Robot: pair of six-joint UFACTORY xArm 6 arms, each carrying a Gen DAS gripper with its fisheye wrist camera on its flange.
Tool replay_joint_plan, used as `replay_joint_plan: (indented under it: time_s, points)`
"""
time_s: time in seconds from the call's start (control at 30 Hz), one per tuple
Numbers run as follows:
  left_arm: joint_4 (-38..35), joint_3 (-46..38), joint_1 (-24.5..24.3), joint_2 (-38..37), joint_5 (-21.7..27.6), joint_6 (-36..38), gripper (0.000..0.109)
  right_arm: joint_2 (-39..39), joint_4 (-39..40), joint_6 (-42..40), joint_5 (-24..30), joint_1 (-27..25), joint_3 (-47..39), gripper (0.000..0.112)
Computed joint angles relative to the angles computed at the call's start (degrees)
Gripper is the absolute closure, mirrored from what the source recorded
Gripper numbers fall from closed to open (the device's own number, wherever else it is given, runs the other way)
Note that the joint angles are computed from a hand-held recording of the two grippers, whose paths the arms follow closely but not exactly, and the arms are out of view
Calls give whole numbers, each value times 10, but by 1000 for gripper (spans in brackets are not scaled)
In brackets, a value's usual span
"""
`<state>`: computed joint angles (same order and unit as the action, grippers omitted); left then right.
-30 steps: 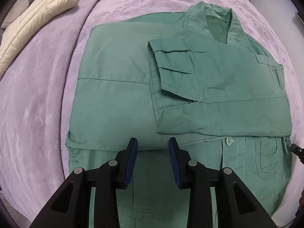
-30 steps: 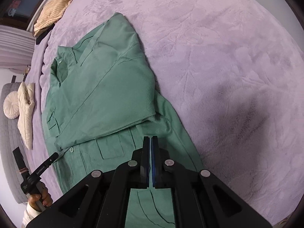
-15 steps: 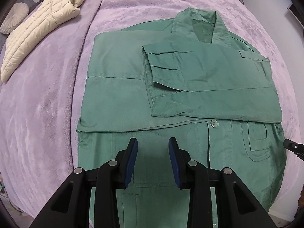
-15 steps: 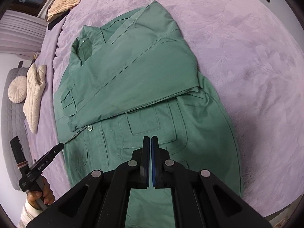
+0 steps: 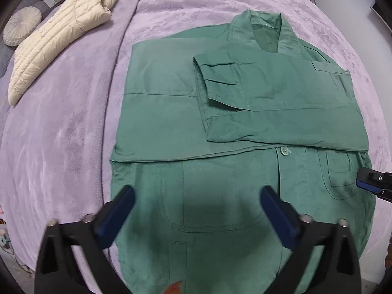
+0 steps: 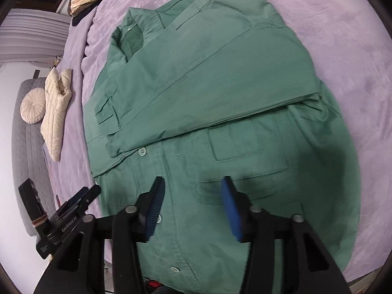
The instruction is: Fold small clothes
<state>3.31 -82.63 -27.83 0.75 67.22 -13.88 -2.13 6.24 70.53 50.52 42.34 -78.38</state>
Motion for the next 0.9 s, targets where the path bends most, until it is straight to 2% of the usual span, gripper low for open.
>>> replay_joint_plan:
  time_s: [0.3,0.43,0.47,0.5,0.53,0.57,0.6,0.77,0.87,0.9]
  points:
    - [-17,5,21,-5,4,2,6,122,138,-38,-172,-3,-48,57]
    - [-17,12,33,-13,9,-4,6,143,135,66,-239,-6,-24,58]
    - [-17,16,35,-17,9,-6,6,140,133,90,-266,-5,-9,61]
    - [-17,20,38,-20,10,-6,6,138,125,114,-287,-5,2,77]
    - [-16,24,40,-23,10,-5,6,137,110,133,-287,-7,5,89]
    - [-16,28,42,-26,13,-4,6,137,99,141,-283,-8,4,107]
    - [-15,30,43,-27,14,-3,6,138,100,133,-282,-9,0,107]
    - [-12,34,47,-26,22,-5,6,156,107,70,-209,-10,-41,108]
    - [-10,23,42,-17,32,-6,6,156,137,29,-225,-11,-34,107]
    - [-9,19,39,-14,32,-6,6,153,151,14,-228,-12,-33,103]
